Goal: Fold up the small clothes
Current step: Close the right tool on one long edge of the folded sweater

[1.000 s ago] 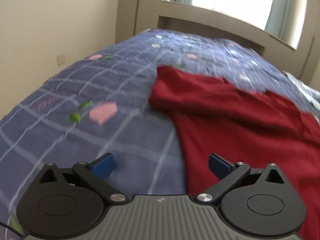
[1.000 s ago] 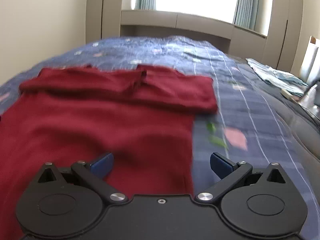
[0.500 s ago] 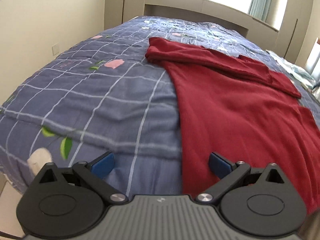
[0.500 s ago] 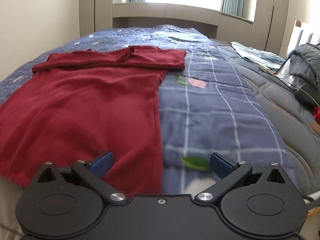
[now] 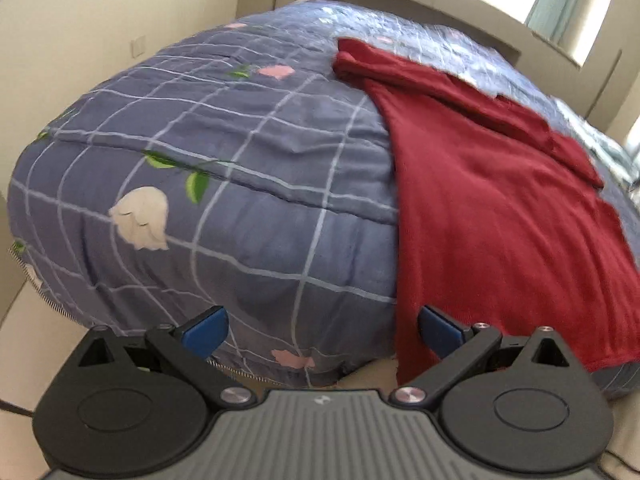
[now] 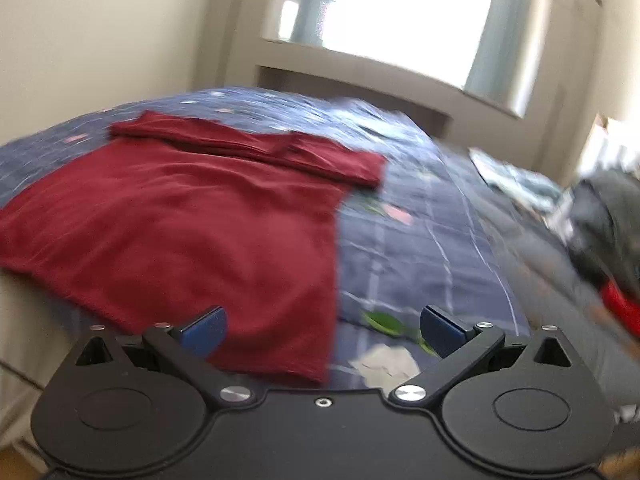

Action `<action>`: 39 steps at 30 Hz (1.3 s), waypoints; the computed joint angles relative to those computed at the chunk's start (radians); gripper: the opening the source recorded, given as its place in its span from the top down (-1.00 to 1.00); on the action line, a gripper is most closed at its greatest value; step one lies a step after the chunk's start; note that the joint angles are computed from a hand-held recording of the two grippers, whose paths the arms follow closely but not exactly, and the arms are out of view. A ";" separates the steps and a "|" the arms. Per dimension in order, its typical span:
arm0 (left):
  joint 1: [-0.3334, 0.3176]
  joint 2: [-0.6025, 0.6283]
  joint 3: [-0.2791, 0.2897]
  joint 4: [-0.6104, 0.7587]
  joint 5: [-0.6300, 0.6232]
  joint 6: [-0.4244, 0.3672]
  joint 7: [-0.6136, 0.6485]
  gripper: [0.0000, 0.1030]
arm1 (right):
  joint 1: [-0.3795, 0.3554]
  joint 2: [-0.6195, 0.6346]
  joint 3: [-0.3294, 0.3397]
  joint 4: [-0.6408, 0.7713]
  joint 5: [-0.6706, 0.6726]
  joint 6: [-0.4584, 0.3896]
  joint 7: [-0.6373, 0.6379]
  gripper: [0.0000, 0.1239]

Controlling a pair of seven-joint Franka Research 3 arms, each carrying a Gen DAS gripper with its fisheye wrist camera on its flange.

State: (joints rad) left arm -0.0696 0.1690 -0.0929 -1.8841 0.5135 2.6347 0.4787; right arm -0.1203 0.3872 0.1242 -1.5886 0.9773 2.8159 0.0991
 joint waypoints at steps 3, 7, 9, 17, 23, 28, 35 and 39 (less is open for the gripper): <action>-0.025 -0.026 0.016 -0.019 0.124 0.009 -0.095 -0.99 | -0.030 -0.028 0.041 -0.031 0.075 -0.047 -0.176 -0.65; -0.048 -0.025 0.013 0.000 0.291 0.013 -0.164 -0.99 | 0.017 -0.040 0.005 -0.054 0.024 -0.087 -0.213 -0.65; -0.057 -0.009 0.004 0.024 0.331 0.015 -0.151 -0.99 | 0.023 -0.047 0.008 -0.070 0.028 -0.100 -0.278 -0.65; -0.103 0.080 -0.016 0.134 0.296 0.008 -0.010 -0.99 | 0.047 -0.040 0.075 -0.127 0.241 0.112 -0.700 -0.65; -0.152 0.093 -0.004 0.163 0.336 -0.045 0.045 -0.99 | 0.051 -0.024 0.083 -0.098 0.429 0.139 -0.829 -0.59; -0.166 0.096 -0.007 0.176 0.332 -0.080 0.066 -0.99 | 0.071 -0.054 0.037 -0.123 0.501 0.066 -0.892 -0.16; -0.182 0.094 -0.010 0.191 0.352 -0.113 0.067 -0.99 | 0.100 -0.093 -0.008 -0.178 0.498 -0.027 -0.964 0.72; -0.184 0.094 -0.011 0.196 0.355 -0.123 0.074 -0.99 | 0.112 -0.090 -0.037 -0.157 0.424 -0.072 -0.809 0.80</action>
State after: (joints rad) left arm -0.2539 0.2634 -0.1041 -1.6876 0.8687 2.5113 0.5529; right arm -0.0081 0.2972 0.0872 -1.7460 1.4016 2.7436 -0.7096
